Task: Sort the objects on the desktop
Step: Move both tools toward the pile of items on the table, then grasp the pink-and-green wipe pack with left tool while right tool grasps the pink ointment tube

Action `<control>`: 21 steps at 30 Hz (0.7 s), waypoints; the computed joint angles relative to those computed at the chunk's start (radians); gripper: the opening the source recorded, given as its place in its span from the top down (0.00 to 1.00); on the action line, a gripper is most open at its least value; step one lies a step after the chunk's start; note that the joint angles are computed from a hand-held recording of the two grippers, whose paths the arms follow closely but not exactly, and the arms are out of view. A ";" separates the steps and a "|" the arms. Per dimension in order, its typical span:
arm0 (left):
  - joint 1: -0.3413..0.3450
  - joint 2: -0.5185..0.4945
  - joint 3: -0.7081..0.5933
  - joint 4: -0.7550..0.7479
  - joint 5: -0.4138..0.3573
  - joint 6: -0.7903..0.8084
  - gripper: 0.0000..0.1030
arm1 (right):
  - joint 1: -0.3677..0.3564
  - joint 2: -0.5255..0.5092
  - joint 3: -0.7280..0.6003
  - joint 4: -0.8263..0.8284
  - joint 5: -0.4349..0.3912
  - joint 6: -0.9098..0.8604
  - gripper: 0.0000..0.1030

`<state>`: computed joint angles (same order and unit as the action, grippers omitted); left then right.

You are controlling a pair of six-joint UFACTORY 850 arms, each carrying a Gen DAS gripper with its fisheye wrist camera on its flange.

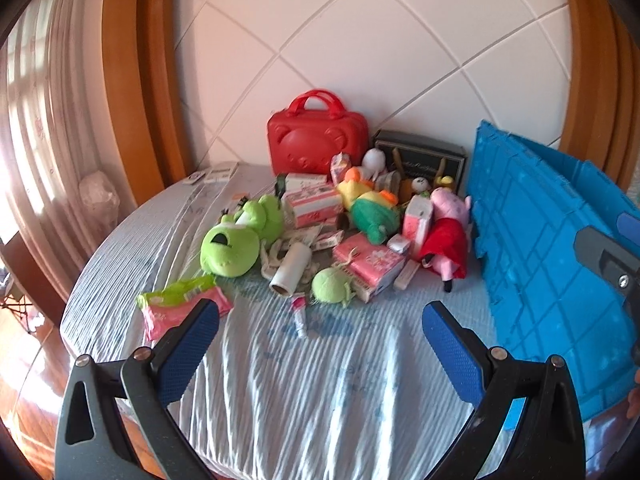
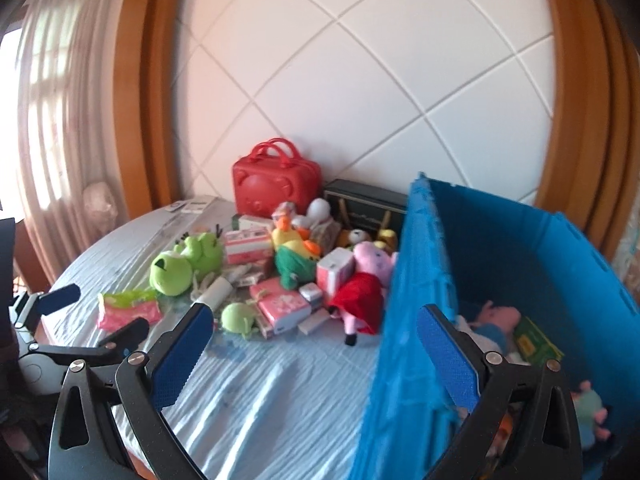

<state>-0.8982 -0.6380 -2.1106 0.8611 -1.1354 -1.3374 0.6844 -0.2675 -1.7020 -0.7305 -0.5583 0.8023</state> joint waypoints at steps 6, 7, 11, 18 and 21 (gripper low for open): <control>0.086 0.102 0.209 -0.033 0.080 0.017 0.00 | 0.034 -0.068 -0.080 -0.095 -0.086 0.057 0.00; 0.101 0.120 0.244 -0.036 0.098 0.028 0.00 | 0.032 -0.084 -0.104 -0.049 -0.075 0.037 0.00; 0.204 0.211 0.421 -0.066 0.199 0.095 0.00 | 0.035 -0.200 -0.244 0.013 -0.144 0.053 0.00; 0.419 0.281 0.605 -0.274 0.393 0.452 0.00 | 0.042 -0.510 -0.608 0.192 -0.392 0.002 0.00; 0.485 0.254 0.612 -0.418 0.441 0.689 0.00 | 0.047 -0.666 -0.811 0.260 -0.524 -0.012 0.00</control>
